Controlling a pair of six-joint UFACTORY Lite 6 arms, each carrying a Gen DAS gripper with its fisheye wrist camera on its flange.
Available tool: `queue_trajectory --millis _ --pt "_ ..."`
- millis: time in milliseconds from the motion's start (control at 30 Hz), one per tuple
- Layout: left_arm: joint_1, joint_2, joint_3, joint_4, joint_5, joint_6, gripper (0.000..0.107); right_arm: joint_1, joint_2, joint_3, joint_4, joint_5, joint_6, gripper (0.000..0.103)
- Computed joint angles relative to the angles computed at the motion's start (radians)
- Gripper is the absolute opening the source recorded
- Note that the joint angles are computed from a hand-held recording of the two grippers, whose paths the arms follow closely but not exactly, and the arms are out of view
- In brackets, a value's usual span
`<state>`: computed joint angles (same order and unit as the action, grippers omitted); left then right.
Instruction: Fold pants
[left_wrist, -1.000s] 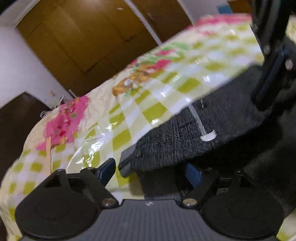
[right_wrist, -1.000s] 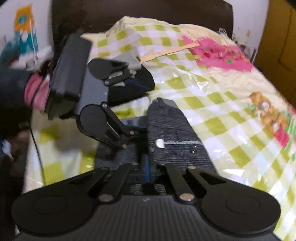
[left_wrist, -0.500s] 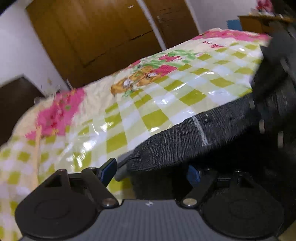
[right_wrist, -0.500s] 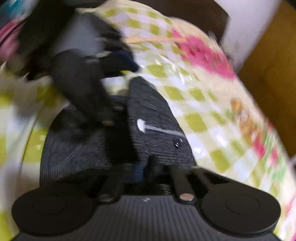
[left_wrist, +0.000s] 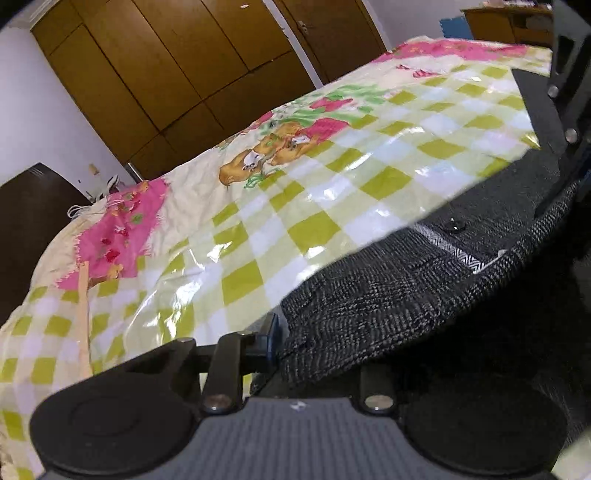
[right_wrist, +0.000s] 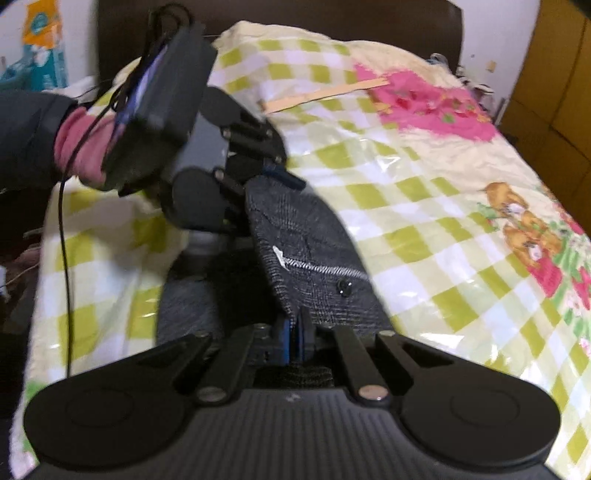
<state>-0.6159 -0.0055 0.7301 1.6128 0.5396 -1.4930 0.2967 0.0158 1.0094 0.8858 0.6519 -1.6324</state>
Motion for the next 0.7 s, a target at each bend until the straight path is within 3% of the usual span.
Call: queue_trajectory --millis 167,267,367,700 --pt "-0.134 -0.09 -0.096 -0.091 0.098 -0.009 0.039 -0.024 -0.086 -0.079 -0.015 0.069 0.035 0.004" --pt "-0.187 -0.046 -0.133 -0.088 0.15 -0.047 0.04 -0.013 -0.093 -0.12 -0.004 0.075 0.079 0.005" --pt "-0.224 0.026 -0.162 -0.08 0.189 -0.07 0.041 0.043 -0.059 -0.191 0.043 0.001 0.062 0.006" --pt "-0.262 -0.084 -0.246 -0.156 0.266 -0.051 0.049 0.084 -0.009 -0.227 0.14 -0.037 0.032 0.006"
